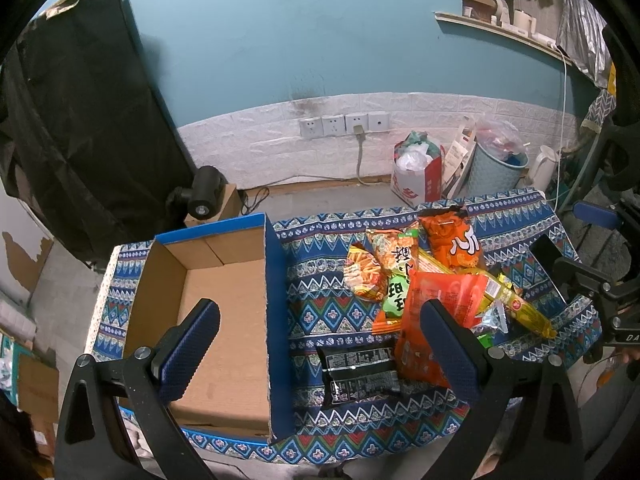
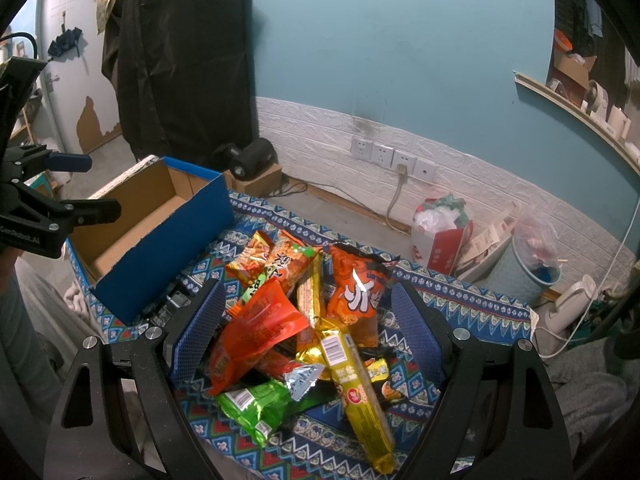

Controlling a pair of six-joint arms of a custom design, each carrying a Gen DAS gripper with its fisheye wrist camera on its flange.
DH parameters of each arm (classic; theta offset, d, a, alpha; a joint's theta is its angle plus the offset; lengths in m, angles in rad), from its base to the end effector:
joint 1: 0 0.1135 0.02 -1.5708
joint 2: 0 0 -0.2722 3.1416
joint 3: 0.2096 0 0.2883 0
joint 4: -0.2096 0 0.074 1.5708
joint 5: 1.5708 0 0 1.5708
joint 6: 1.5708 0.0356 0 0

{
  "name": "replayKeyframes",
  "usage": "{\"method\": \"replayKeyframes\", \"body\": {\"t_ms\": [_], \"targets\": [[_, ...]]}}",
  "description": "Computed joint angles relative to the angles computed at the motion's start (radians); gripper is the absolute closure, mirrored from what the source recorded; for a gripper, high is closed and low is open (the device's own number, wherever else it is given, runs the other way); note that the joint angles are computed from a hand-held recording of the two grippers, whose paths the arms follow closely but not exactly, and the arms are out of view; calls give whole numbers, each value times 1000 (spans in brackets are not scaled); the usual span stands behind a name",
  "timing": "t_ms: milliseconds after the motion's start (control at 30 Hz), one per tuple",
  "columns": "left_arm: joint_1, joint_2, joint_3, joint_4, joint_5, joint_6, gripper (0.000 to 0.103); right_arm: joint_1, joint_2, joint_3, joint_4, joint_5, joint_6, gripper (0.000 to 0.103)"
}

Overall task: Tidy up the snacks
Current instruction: 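Grasp the black snack bag with the left tool while the right tool grasps the gold bar pack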

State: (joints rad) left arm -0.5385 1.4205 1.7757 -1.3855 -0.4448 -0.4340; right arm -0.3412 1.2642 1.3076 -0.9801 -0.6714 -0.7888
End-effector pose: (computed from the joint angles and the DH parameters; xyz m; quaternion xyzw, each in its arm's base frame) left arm 0.2460 -0.1291 0.4459 -0.0097 0.9418 0.0662 0.3295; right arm 0.2687 -0.0719 0.3631 -0.2992 0.8520 0.1068 0.4162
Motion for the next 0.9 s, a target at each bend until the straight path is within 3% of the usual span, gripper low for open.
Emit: {"method": "replayKeyframes", "body": {"t_ms": [900], "targets": [[-20,49,-56,6,-1,-23,2,-16,28,23,-27,43,-31,19]]}}
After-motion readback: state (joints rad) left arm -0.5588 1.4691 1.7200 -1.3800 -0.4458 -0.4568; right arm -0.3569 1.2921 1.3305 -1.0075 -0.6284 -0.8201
